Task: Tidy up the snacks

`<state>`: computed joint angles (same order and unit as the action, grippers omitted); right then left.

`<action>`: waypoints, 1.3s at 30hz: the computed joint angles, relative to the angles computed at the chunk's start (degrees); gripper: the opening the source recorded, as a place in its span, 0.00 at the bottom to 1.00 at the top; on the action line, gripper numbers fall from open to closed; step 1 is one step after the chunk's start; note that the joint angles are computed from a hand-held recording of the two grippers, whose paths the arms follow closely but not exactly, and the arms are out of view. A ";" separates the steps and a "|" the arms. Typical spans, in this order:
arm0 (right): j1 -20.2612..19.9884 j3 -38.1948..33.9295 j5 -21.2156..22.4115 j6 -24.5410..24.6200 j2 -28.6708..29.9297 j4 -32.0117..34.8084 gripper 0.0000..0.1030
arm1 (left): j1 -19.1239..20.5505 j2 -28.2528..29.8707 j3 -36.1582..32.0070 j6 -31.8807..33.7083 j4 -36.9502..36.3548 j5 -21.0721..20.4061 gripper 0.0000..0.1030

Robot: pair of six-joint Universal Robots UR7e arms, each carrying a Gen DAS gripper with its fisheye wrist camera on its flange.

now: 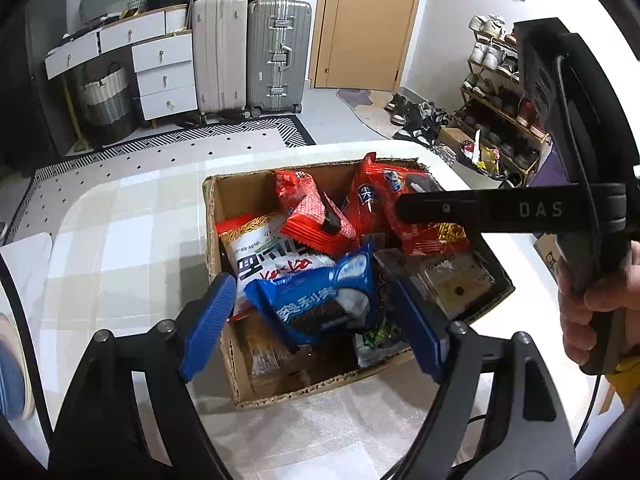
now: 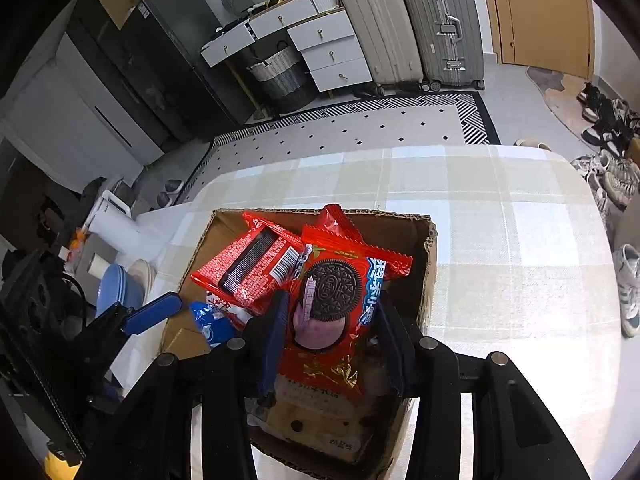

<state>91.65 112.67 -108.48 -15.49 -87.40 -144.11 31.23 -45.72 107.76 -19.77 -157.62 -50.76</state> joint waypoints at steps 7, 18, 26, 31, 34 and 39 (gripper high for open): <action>0.50 1.24 -0.99 -0.47 -0.50 -1.70 0.43 | -1.23 -1.45 1.73 -0.54 -0.30 1.48 0.76; 1.28 4.08 -1.95 -3.16 -1.97 -4.79 0.45 | -1.99 -1.79 2.52 -1.95 -1.00 2.50 0.76; 1.07 3.41 -0.29 -4.13 -2.57 -3.81 0.45 | -2.25 -1.32 1.97 -2.42 -0.79 2.48 0.76; 1.21 3.71 -0.57 -5.35 -3.14 -3.62 0.54 | -2.47 -1.49 2.05 -3.40 -0.05 2.45 0.76; 1.68 4.61 -1.26 -6.41 -3.52 -5.48 0.70 | -2.89 -1.61 1.94 -3.71 0.37 2.76 0.76; 2.98 6.01 -2.85 -8.58 -4.40 -8.54 0.72 | -3.95 -2.00 2.09 -4.16 0.75 3.50 0.76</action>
<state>94.63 118.67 -111.33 -24.07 -91.80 -152.65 27.28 -47.72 109.85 -23.93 -156.87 -47.26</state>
